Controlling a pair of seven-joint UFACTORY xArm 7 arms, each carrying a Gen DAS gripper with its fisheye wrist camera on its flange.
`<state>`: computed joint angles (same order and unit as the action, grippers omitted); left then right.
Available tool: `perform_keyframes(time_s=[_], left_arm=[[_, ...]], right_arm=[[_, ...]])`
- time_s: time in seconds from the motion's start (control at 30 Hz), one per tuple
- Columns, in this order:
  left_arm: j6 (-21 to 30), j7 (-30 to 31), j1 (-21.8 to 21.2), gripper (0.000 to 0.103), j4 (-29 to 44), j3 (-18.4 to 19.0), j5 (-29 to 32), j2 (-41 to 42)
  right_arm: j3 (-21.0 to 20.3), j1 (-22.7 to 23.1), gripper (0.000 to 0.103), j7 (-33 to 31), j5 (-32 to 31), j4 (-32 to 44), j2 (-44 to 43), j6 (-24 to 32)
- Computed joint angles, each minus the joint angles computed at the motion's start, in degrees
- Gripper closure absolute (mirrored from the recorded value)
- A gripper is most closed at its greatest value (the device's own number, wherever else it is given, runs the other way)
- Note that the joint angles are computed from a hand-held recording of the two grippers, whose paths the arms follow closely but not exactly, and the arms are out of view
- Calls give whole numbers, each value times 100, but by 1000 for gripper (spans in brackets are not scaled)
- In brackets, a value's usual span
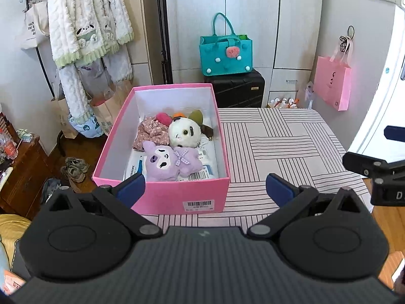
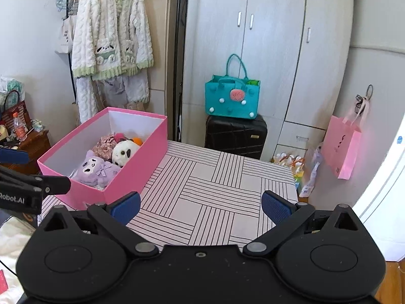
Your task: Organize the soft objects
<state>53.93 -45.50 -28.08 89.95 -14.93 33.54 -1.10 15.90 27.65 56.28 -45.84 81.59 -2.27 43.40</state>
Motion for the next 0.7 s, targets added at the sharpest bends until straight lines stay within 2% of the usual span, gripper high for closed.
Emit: perform_keyframes(time_s=[0.13,0.33,0.53,0.7], left_arm=[[-82,-53,-3,0,-143,-22,-38,-94],[-138,-169,17,0,-257,-78,-39,-179],[-112,-375,21,0,-302,-167,233,-239],[-80,-413,-4,0,-267,-212,356,-214]], right_arm=[[45,-69,0,432,-88,-410,-337,-171],[206,-367,0,547,268,-935,-868,-548],[566,-611,0,776,-50,-904,-919,-261],[636,-608,1,869,-200,-858,-903,-145]])
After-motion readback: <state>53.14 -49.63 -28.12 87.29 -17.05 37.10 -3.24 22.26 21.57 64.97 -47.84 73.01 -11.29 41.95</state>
